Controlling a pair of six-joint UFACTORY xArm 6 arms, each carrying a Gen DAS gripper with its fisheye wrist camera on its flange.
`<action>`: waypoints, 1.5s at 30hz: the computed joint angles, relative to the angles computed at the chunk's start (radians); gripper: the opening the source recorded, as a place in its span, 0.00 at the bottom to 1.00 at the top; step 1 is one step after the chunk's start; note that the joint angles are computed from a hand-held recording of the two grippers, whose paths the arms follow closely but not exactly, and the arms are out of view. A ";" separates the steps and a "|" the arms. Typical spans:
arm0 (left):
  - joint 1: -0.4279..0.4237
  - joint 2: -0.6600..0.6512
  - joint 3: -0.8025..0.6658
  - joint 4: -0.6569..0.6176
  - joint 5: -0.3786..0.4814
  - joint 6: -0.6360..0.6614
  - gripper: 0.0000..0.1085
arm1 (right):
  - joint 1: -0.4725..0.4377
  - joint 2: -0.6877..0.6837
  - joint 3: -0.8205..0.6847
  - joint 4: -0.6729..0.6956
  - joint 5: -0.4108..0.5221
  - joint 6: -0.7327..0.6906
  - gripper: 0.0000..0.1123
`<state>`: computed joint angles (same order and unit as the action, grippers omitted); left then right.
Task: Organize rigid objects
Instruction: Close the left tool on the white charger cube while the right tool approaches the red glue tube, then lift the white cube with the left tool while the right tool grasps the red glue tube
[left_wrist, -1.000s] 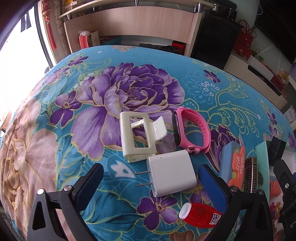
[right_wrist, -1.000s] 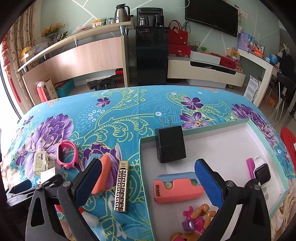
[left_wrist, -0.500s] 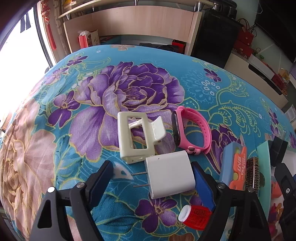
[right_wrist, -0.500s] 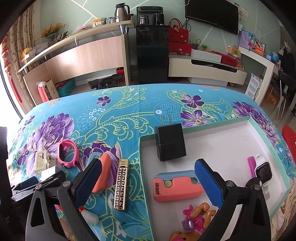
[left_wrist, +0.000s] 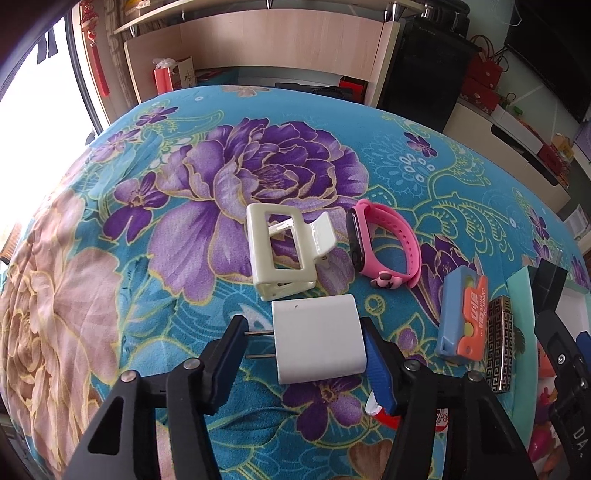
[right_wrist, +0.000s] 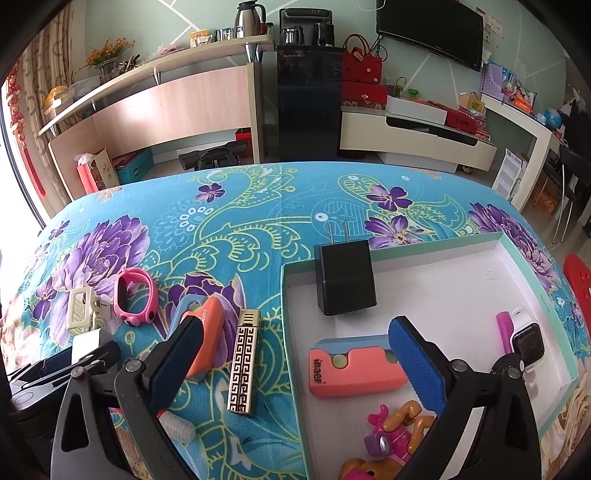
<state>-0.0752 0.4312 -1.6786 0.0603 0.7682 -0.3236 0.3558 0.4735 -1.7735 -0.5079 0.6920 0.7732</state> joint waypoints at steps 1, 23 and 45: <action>0.003 -0.007 0.009 0.004 0.000 -0.006 0.58 | 0.001 -0.001 0.001 0.001 0.000 -0.002 0.89; 0.077 -0.071 0.087 0.027 0.017 -0.061 0.58 | 0.063 -0.009 0.011 0.285 -0.003 -0.283 0.89; 0.104 -0.085 0.108 0.015 0.013 -0.070 0.58 | 0.114 0.062 -0.050 0.383 0.077 -0.168 0.89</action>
<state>0.0283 0.3464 -1.5711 0.0750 0.7810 -0.3934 0.4693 0.5354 -1.8237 -0.1254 0.7689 0.6055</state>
